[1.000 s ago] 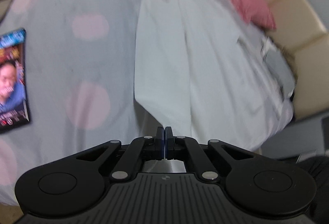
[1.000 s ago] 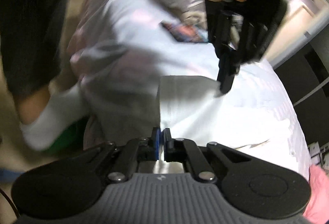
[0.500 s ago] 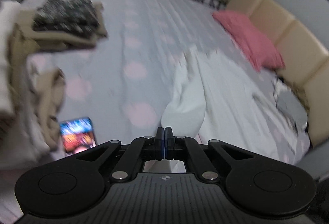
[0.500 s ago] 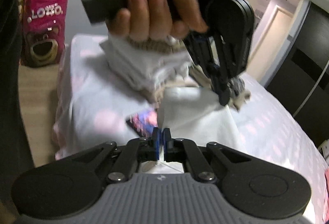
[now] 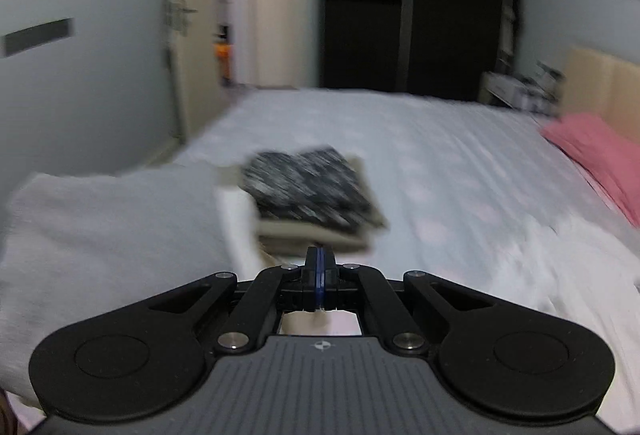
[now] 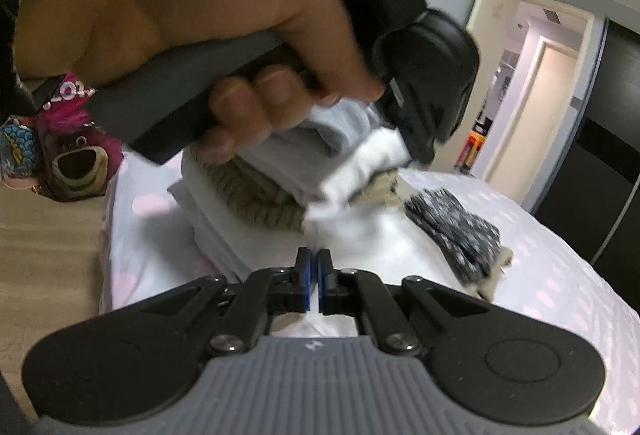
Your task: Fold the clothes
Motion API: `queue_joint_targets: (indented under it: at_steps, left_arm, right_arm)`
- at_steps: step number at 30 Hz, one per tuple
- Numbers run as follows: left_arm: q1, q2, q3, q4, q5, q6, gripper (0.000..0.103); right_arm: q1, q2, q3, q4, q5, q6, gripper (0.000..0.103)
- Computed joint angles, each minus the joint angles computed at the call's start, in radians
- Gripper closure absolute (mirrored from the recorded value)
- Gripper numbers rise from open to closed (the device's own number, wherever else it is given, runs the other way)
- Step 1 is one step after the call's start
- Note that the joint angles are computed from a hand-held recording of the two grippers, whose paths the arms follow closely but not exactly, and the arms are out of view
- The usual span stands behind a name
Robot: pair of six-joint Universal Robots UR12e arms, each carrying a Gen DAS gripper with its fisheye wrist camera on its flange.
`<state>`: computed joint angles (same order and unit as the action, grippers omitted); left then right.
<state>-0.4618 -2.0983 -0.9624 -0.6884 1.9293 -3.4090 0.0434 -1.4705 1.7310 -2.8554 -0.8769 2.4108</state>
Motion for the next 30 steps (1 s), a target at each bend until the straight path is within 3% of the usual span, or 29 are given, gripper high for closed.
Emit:
queue_joint_targets:
  at_steps: [2,4,8,10,14,18,21,25,30]
  left_arm:
    - [0.009,-0.002,0.005,-0.019,-0.035,-0.044,0.103]
    - [0.005,-0.014,0.021,-0.055,-0.060,-0.027,0.103]
    - [-0.015,-0.035,0.044,-0.092,-0.116,0.065,0.103]
    - [-0.023,-0.035,0.042,-0.114,-0.176,0.083,0.101]
    - [-0.024,-0.024,0.007,-0.165,-0.396,0.033,0.093]
    - [-0.050,-0.040,0.000,-0.246,-0.548,0.012,0.083]
    - [-0.078,-0.051,0.000,-0.312,-0.597,-0.008,0.079]
    - [-0.116,-0.065,-0.006,-0.355,-0.622,-0.014,0.078]
    - [-0.163,-0.060,-0.045,-0.380,-0.641,0.021,0.078]
  right_arm:
    - [0.012,0.021,-0.017,-0.004,-0.011,0.015,0.099]
    - [0.020,0.039,-0.036,0.042,-0.021,0.031,0.098]
    - [-0.002,0.044,-0.074,0.353,0.078,-0.016,0.061]
    - [-0.039,0.015,-0.047,0.436,0.138,-0.090,0.061]
    - [-0.149,-0.081,0.030,0.594,0.107,-0.234,0.061]
    - [-0.291,-0.164,0.091,0.678,-0.041,-0.376,0.061]
    - [-0.405,-0.208,0.114,0.694,-0.153,-0.424,0.058]
    - [-0.527,-0.227,0.116,0.689,-0.267,-0.397,0.054]
    - [-0.646,-0.265,0.172,0.667,-0.286,-0.431,0.053]
